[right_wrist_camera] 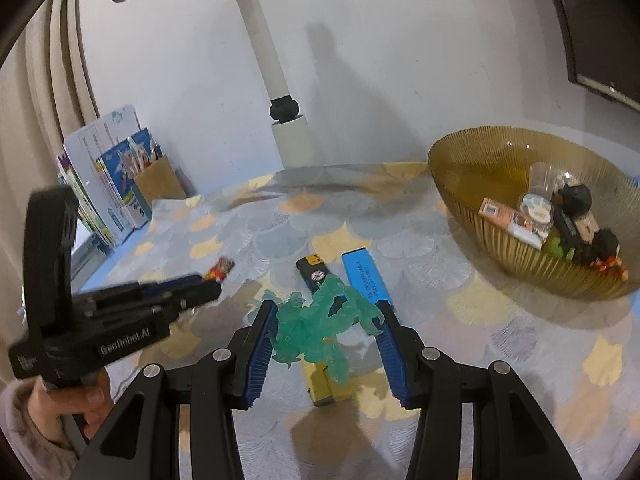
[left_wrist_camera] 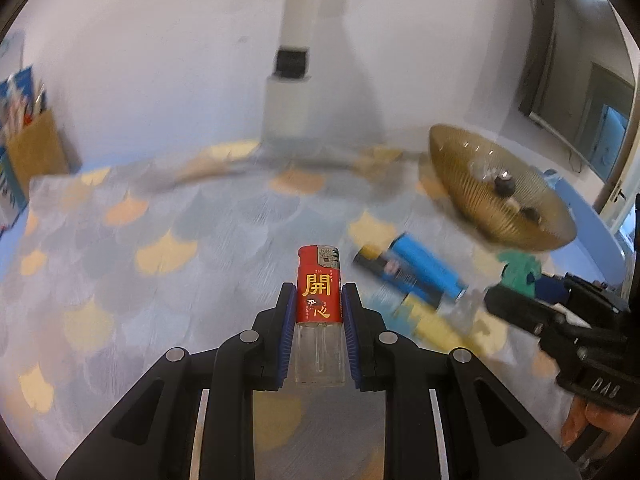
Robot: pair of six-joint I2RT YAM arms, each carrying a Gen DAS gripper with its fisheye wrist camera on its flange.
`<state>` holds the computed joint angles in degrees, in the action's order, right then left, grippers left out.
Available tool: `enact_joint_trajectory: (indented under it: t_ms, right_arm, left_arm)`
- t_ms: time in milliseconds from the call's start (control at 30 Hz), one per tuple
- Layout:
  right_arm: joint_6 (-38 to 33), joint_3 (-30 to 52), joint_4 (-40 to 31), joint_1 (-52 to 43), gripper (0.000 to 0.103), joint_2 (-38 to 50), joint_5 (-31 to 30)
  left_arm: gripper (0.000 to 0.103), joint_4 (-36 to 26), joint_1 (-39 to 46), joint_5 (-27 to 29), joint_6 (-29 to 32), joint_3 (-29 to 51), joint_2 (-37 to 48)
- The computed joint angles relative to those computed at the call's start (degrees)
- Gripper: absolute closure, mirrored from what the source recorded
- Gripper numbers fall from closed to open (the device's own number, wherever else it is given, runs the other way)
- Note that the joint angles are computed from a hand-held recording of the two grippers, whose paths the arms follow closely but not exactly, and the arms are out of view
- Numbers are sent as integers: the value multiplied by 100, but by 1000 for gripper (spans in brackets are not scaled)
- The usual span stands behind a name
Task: Organize rigid objects
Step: 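Carry the red lighter and green jelly toy toward the amber bowl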
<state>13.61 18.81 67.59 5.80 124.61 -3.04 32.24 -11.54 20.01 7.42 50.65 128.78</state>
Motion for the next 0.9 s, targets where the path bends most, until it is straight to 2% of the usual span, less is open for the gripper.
enact_joint_trajectory:
  t_ms: [200,433,600,900]
  right_arm:
    - [-324,127,-1441,-563,55,-1338,-434]
    - [-677,545,-2626,-1456,55,-2163,-891]
    - [-751,859,-2980,-2070,55,-2178,-1236]
    - [-619,1121,-2915,-3031,55,-1708,-1710]
  left_arm:
    - [83,-387,-486,57,-344,484,-404]
    - [83,-695,-1149,28,-668,1172,-342]
    - [83,-860,-1552,20,-805,1608,-124]
    - [83,-988,-2016,6,-831,2107,203]
